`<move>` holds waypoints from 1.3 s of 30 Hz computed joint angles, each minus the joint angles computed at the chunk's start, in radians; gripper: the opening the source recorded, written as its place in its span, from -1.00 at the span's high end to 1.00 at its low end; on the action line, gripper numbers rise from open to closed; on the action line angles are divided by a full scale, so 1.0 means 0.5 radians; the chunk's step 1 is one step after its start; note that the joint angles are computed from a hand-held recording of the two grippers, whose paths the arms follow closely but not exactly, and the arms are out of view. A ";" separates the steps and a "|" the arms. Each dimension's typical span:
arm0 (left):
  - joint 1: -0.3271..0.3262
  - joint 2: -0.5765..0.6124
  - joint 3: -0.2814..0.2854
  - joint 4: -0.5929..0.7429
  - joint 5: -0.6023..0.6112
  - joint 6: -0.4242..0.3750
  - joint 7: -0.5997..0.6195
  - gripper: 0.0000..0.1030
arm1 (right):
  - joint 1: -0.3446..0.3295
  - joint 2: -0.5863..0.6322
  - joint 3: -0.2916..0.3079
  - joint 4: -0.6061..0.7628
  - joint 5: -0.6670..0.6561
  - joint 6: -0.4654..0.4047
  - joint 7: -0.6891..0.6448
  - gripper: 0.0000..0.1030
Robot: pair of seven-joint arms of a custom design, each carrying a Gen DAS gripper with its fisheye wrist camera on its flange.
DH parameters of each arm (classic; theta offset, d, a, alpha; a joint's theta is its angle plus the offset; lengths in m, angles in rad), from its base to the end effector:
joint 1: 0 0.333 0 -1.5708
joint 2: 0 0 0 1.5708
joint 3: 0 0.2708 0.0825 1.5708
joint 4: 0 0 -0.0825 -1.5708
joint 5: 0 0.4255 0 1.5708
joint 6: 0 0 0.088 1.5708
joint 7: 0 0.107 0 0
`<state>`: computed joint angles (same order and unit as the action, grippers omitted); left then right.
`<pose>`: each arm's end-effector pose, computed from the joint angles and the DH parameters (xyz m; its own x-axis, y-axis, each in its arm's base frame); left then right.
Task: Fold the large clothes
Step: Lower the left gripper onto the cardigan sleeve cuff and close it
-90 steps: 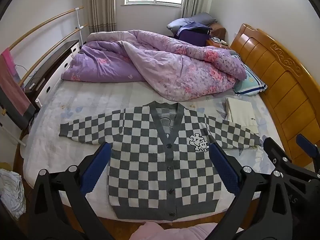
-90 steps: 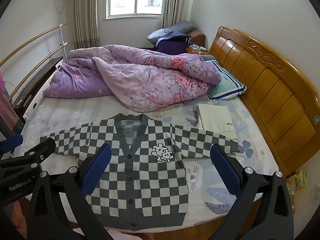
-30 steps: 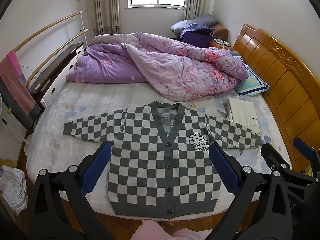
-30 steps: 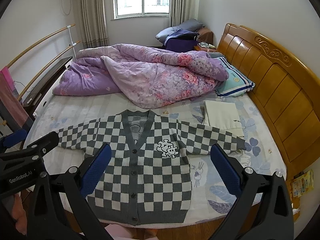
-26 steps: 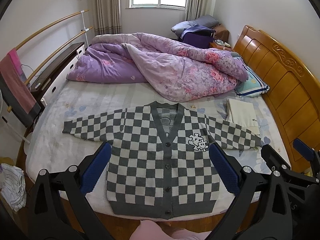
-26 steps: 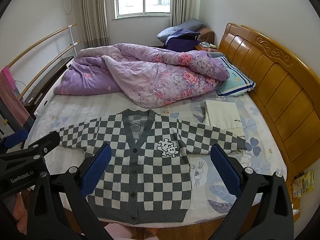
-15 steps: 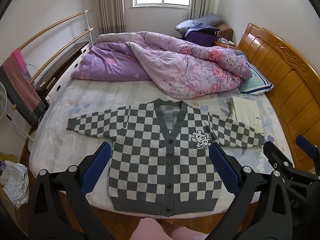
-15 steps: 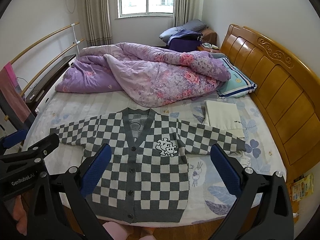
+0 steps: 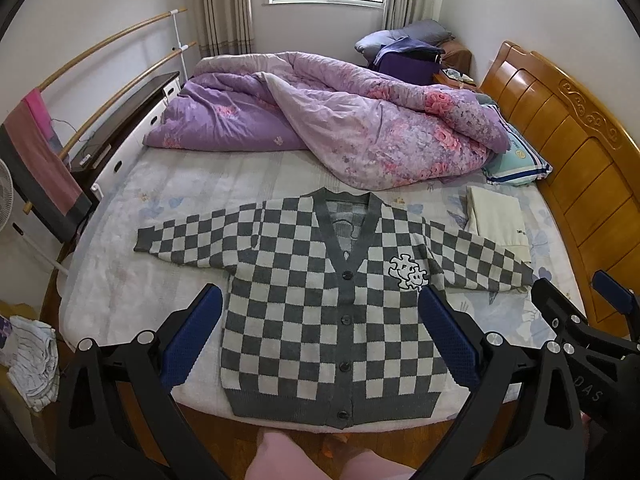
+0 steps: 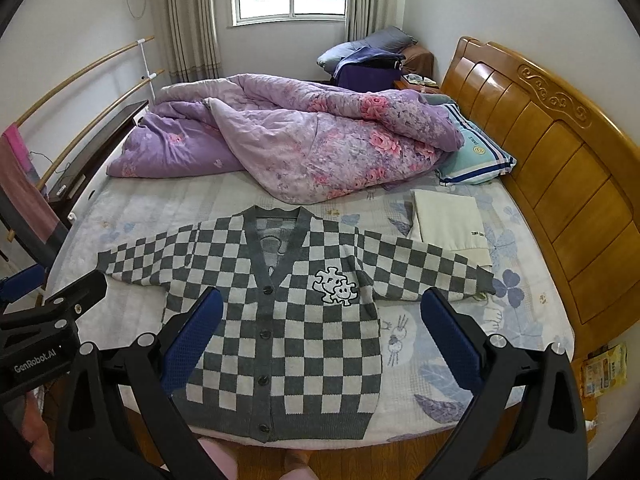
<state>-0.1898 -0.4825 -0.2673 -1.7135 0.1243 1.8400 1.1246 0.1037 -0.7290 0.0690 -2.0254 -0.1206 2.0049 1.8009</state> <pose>0.4005 -0.2330 0.7850 -0.0232 -0.9995 0.0223 -0.8010 0.0052 -0.5987 0.3984 0.0749 0.7605 -0.0514 -0.9986 0.0102 -0.7474 0.0317 -0.6637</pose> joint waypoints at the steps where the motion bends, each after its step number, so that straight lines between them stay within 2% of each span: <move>1: -0.002 -0.001 0.016 -0.008 -0.016 0.006 0.011 -0.91 | -0.001 0.034 0.014 0.029 -0.003 -0.007 0.010 -0.85; 5: 0.009 -0.004 0.083 -0.046 -0.059 0.060 0.117 -0.91 | 0.003 0.162 0.075 0.136 -0.021 -0.011 0.112 -0.85; 9: 0.050 0.079 0.212 -0.010 -0.182 0.095 0.301 -0.91 | 0.012 0.345 0.174 0.302 -0.112 -0.090 0.286 -0.86; 13: 0.109 0.121 0.321 -0.004 -0.330 0.122 0.493 -0.91 | 0.068 0.555 0.252 0.509 -0.227 -0.182 0.455 -0.85; 18: 0.225 0.214 0.427 0.047 -0.455 0.079 0.692 -0.91 | 0.193 0.909 0.309 0.847 -0.334 -0.336 0.629 -0.85; 22: 0.335 0.303 0.502 0.082 -0.543 0.042 0.811 -0.91 | 0.326 1.144 0.284 1.058 -0.292 -0.373 0.702 -0.85; 29: 0.562 0.542 0.571 0.102 -0.542 0.036 0.908 -0.91 | 0.546 1.649 0.176 1.501 -0.022 -0.474 0.751 -0.85; 31: 0.621 0.614 0.571 0.101 -0.494 0.046 0.906 -0.90 | 0.578 1.764 0.148 1.583 0.097 -0.477 0.761 -0.85; 36: 0.765 0.918 0.597 0.201 -0.471 0.048 0.855 -0.90 | 0.592 1.966 0.101 1.630 0.346 -0.338 0.816 -0.85; 39: 0.852 1.112 0.614 0.282 -0.513 0.093 0.783 -0.90 | 0.605 2.105 0.077 1.720 0.378 -0.352 0.854 -0.85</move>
